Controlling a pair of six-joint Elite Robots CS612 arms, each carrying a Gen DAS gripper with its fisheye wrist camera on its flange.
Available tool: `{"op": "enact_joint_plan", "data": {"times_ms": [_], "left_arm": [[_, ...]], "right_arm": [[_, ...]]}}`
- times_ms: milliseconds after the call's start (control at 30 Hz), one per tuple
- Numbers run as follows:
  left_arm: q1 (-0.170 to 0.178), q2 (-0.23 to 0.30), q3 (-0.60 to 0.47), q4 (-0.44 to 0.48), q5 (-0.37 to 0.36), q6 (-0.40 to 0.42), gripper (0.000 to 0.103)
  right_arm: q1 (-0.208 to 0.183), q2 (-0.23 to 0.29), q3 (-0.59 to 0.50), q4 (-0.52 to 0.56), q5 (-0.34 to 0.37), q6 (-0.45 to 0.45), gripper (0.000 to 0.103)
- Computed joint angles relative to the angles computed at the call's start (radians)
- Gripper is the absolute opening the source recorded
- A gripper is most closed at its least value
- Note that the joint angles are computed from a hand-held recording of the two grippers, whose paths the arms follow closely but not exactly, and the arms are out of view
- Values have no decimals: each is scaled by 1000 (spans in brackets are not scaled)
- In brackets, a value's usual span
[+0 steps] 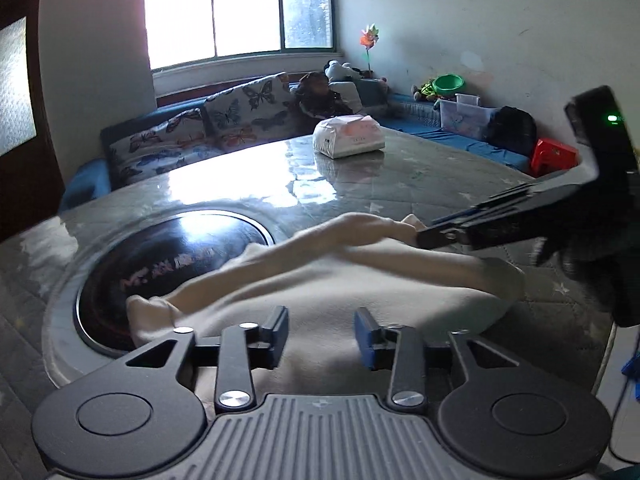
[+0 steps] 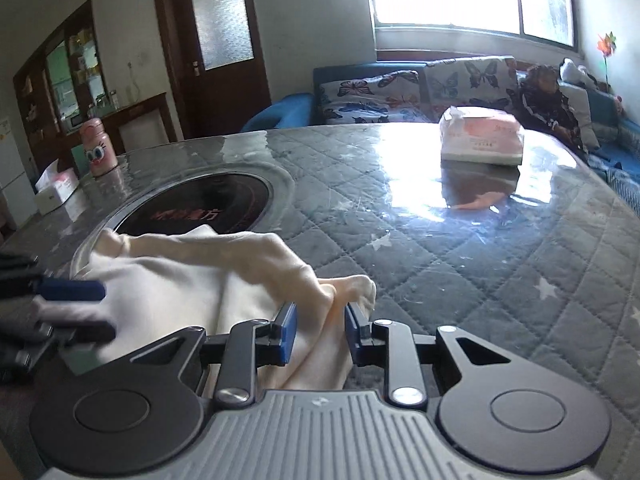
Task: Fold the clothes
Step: 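Lay the folded hem down and open both tools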
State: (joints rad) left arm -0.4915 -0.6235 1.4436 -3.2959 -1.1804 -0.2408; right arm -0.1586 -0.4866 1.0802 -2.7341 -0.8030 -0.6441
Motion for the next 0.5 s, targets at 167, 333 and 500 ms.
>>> {"op": "enact_joint_plan", "data": {"times_ms": [167, 333, 500], "left_arm": [[-1, 3, 4, 12, 7, -42, 53], [-1, 0, 10, 13, 16, -56, 62], [0, 0, 15, 7, 15, -55, 65]], "right_arm": [[4, 15, -14, 2, 17, 34, 14], [6, 5, 14, -92, 4, 27, 3], [12, -11, 50, -227, -40, 4, 3]]}}
